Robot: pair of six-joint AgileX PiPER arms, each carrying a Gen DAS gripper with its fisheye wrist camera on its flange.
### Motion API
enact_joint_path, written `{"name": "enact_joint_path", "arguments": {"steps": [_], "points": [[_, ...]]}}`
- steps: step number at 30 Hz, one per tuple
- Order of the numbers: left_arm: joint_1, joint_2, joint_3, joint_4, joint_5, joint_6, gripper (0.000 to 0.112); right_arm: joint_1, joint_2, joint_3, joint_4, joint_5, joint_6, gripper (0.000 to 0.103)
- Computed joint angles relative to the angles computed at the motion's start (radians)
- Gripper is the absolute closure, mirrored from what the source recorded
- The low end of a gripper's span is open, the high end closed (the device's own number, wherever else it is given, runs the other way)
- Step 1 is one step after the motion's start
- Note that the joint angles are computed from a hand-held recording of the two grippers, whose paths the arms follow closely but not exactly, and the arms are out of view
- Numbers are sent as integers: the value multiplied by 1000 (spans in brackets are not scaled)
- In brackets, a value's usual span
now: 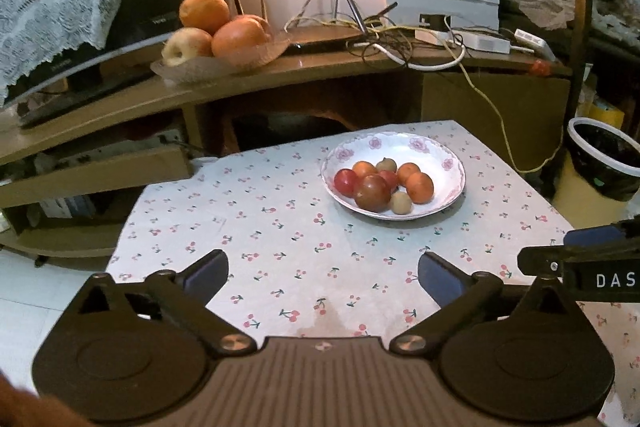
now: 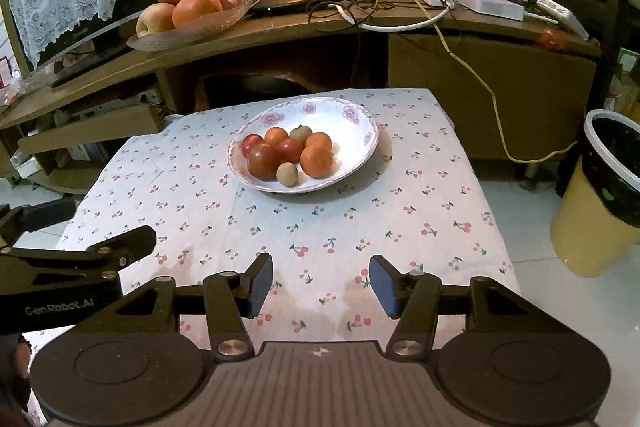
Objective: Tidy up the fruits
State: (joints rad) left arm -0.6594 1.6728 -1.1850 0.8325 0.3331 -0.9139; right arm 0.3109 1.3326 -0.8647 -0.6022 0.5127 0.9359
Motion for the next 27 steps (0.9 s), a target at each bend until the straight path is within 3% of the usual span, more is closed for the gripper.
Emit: {"name": "enact_joint_path", "arguments": {"steps": [9, 27], "points": [[-50, -77, 90, 175, 53, -195, 9, 92, -68, 46, -104, 65, 149, 41], [-93, -184, 229, 198, 75, -248, 9, 281, -107, 103, -202, 192, 307, 41]]}}
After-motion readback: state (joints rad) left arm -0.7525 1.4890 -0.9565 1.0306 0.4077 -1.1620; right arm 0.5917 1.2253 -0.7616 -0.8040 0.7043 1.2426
